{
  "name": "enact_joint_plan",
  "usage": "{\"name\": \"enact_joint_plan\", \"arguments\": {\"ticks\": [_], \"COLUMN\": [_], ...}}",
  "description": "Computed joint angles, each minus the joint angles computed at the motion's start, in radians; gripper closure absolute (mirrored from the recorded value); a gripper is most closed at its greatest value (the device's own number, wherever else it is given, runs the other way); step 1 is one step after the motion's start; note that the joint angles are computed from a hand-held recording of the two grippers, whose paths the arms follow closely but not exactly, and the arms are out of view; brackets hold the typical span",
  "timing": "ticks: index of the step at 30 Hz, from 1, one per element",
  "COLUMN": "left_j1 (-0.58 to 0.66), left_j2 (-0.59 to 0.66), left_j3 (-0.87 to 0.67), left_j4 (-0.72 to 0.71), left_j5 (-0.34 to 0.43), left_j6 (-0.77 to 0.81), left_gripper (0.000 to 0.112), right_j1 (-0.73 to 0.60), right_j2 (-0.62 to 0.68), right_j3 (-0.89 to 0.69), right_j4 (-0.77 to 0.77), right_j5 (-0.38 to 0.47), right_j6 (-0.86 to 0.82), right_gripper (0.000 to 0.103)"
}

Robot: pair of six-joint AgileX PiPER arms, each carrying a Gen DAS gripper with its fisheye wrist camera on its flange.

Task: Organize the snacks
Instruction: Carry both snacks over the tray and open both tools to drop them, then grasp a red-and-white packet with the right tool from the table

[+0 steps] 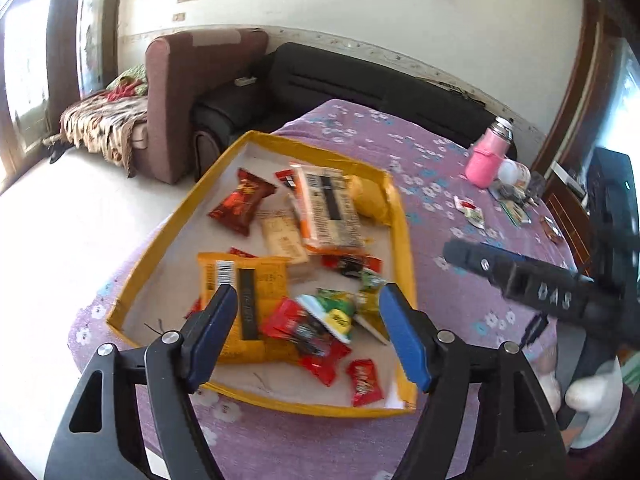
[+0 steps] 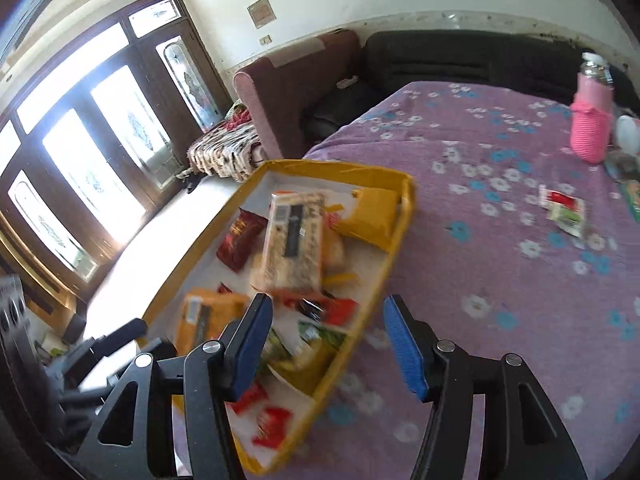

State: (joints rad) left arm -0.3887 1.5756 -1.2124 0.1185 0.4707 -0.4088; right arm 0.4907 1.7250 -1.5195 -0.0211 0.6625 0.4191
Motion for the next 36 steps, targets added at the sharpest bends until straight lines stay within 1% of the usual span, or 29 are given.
{"name": "enact_joint_plan", "arguments": {"ticks": [2,4,9,12,19,22,29,33,36], "left_j1": [-0.049,-0.093,-0.195,-0.240,-0.296,-0.306,-0.267,-0.242,-0.215], "left_j2": [-0.001,0.002,0.013,0.030,0.068,0.080,0.077,0.085,0.094], "left_j3": [-0.009,-0.025,-0.062,-0.086,-0.134,-0.145,-0.130,-0.124,-0.115], "left_j4": [0.100,0.165,0.289,0.332,0.343,0.319,0.130,0.022,-0.089], "left_j5": [0.022,0.047,0.112,0.146,0.189,0.188,0.111,0.069,0.034], "left_j6": [-0.088,-0.143,-0.244,-0.276,-0.278,-0.257,-0.111,-0.019,0.089], "left_gripper": [0.039,0.039,0.039,0.039,0.039,0.039,0.039,0.039,0.039], "right_j1": [0.001,-0.011,-0.076,-0.107,-0.178,-0.207,-0.321,-0.406,-0.473], "right_j2": [-0.074,-0.126,-0.223,-0.276,-0.335,-0.340,-0.313,-0.243,-0.134], "right_j3": [0.094,0.159,0.276,0.333,0.411,0.427,0.427,0.359,0.243], "right_j4": [-0.056,-0.076,-0.035,-0.008,0.058,0.092,0.214,0.226,0.244], "right_j5": [-0.018,-0.030,-0.063,-0.076,-0.101,-0.106,-0.093,-0.078,-0.056], "right_j6": [0.038,0.047,0.006,-0.013,-0.072,-0.103,-0.210,-0.220,-0.220], "right_gripper": [0.042,0.041,0.040,0.040,0.038,0.038,0.038,0.038,0.037]}}
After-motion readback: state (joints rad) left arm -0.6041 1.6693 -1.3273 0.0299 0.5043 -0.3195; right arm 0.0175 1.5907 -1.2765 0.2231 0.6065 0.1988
